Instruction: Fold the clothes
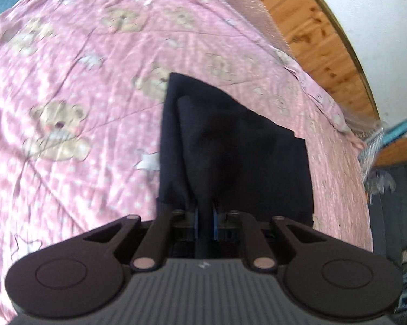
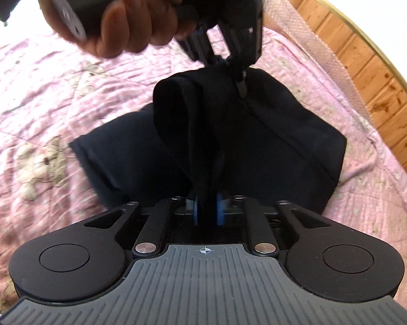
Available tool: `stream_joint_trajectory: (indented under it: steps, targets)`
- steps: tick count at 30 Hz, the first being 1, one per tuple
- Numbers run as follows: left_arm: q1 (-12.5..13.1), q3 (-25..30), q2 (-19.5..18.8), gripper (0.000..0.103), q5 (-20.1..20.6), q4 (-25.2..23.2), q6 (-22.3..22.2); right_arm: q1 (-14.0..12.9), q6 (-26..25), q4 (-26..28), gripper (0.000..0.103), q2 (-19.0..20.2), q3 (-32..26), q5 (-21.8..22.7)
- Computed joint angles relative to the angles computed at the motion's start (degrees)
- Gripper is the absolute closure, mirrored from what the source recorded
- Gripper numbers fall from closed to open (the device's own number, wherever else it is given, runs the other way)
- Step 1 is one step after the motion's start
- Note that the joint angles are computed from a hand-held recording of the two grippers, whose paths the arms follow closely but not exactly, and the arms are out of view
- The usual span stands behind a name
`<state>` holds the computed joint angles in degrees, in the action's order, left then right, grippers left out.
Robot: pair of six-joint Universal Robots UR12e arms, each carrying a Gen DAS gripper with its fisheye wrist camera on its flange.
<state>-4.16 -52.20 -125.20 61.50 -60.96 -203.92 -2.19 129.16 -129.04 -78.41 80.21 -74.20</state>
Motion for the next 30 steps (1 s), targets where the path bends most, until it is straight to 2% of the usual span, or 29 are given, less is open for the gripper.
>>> stream_joint_trajectory:
  steps: [2, 4, 6, 7, 8, 10, 11, 13, 15, 16, 17, 19, 21, 23, 24, 26, 27, 28, 29, 30]
  targets:
    - [0.6, -0.8, 0.1, 0.088, -1.5, 0.4, -0.4, -1.3, 0.5, 5.3, 0.067, -0.1, -1.6, 4.0]
    - [1.1, -1.1, 0.4, 0.083, -3.0, 0.3, 0.1, -4.5, 3.7, 14.6, 0.066, 0.1, -5.4, 12.4]
    - [1.2, -1.3, 1.2, 0.078, -2.2, -0.1, 1.4, -7.5, 10.1, 21.0, 0.066, 1.9, -10.4, 20.5]
    - [1.1, -1.7, 1.8, 0.076, -1.4, 0.3, 2.3, -8.9, 14.7, 21.4, 0.061, 2.8, -11.9, 23.6]
    - [1.0, -2.5, 2.9, 0.074, -0.9, 0.6, 3.3, -9.8, 20.2, 19.5, 0.055, 4.2, -13.5, 25.2]
    - [0.6, -4.2, 4.6, 0.065, -0.1, 1.0, 4.7, -10.5, 30.0, 16.2, 0.052, 8.6, -18.0, 25.6]
    - [0.4, -5.3, 5.5, 0.064, 0.1, 1.5, 4.8, -10.7, 34.2, 15.0, 0.051, 11.0, -20.5, 25.2]
    - [-0.2, -6.9, 6.8, 0.062, 0.7, 1.4, 6.4, -10.5, 38.0, 17.4, 0.048, 16.3, -26.7, 24.8]
    - [-1.4, -7.3, 7.2, 0.062, 5.1, 0.2, 8.1, -9.6, 40.5, 20.0, 0.047, 20.8, -31.5, 23.1]
    - [-1.7, -7.3, 7.1, 0.062, 6.5, -0.6, 8.3, -9.2, 41.6, 21.6, 0.049, 23.2, -34.3, 22.4]
    - [-1.9, -7.6, 7.2, 0.061, 7.5, -1.2, 7.7, -9.0, 41.2, 24.1, 0.06, 25.5, -37.2, 23.7]
    - [-2.0, -8.6, 7.3, 0.061, 8.6, -1.3, 6.3, -8.7, 40.4, 27.0, 0.09, 28.3, -40.9, 25.4]
    - [-2.0, -9.3, 7.4, 0.06, 8.7, -0.9, 5.5, -8.4, 39.6, 30.0, 0.09, 31.3, -45.2, 26.9]
    - [-1.6, -9.6, 7.4, 0.058, 7.6, -0.9, 3.8, -8.0, 42.0, 29.8, 0.091, 34.3, -49.7, 26.1]
    - [-1.3, -9.6, 7.4, 0.058, 6.5, -1.0, 2.6, -8.1, 43.1, 30.0, 0.09, 34.2, -49.7, 26.6]
    - [-0.8, -8.9, 7.3, 0.059, 5.3, -1.2, 2.6, -8.8, 45.3, 30.0, 0.067, 32.7, -47.7, 27.8]
    - [-0.5, -8.6, 7.4, 0.059, 4.9, -1.0, 2.7, -9.6, 45.6, 29.5, 0.06, 30.6, -44.6, 29.0]
    - [-0.3, -8.3, 7.3, 0.058, 5.4, 0.1, 2.4, -10.4, 45.1, 28.7, 0.046, 27.7, -40.1, 30.6]
    - [-0.2, -8.0, 7.2, 0.054, 5.9, 1.1, 2.0, -11.4, 44.5, 28.3, 0.041, 25.1, -36.1, 32.2]
    - [0.0, -7.1, 6.5, 0.052, 6.1, 1.7, 1.5, -12.3, 43.6, 28.6, 0.04, 22.7, -32.7, 33.7]
